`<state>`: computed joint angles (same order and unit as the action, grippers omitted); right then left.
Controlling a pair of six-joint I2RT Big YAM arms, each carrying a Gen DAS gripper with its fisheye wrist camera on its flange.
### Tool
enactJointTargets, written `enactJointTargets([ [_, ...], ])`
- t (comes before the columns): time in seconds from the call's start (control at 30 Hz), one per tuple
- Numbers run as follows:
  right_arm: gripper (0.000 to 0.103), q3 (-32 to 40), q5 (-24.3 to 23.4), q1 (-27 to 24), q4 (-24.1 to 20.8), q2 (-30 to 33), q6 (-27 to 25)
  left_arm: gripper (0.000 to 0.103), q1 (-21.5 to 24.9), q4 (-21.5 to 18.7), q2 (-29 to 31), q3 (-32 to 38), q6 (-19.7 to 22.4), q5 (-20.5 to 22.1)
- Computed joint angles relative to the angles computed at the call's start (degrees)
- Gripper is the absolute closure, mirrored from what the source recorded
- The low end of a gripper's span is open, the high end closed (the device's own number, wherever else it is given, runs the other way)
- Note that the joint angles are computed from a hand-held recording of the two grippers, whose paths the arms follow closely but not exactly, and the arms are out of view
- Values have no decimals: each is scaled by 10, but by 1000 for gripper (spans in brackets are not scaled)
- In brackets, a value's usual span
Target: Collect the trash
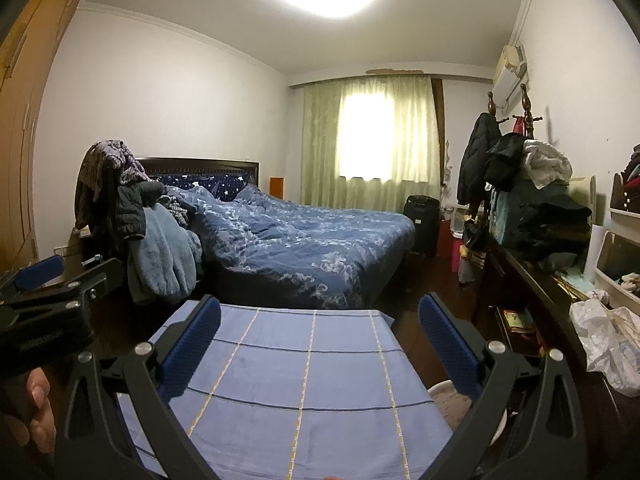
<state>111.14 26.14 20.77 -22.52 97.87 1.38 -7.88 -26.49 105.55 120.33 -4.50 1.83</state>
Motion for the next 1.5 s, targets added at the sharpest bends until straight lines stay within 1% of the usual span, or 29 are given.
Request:
enactJointTargets([
  [0.2, 3, -8, 4, 2, 9, -8, -7, 4, 1, 10, -7, -9, 2, 11],
  [0.37, 3, -19, 9, 4, 18, -16, -10, 4, 9, 30, -16, -25, -11, 48],
  [0.53, 3, -25, 16, 7, 25, -21, -12, 4, 12, 47, -28, -41, -17, 70],
  [0.67, 3, -28, 20, 10, 29, -23, -16, 4, 13, 50, -34, -49, -12, 73],
  [0.73, 3, -29, 20, 11, 31, -24, -19, 4, 15, 40, -33, -42, -18, 81],
  [0.8, 3, -30, 19, 12, 35, -25, -24, 4, 16, 17, -26, -26, -16, 81],
  [0.93, 3, -32, 22, 13, 44, -27, -28, 4, 15, 30, -30, -35, -10, 66],
  [1.03, 3, -29, 25, 14, 44, -25, -26, 4, 16, 30, -31, -35, -13, 66],
  [1.37, 3, -33, 45, 19, 64, -29, -33, 4, 14, 41, -37, -45, -16, 46],
  [1.5, 3, -30, 44, 20, 60, -28, -33, 4, 15, 42, -37, -46, -16, 46],
])
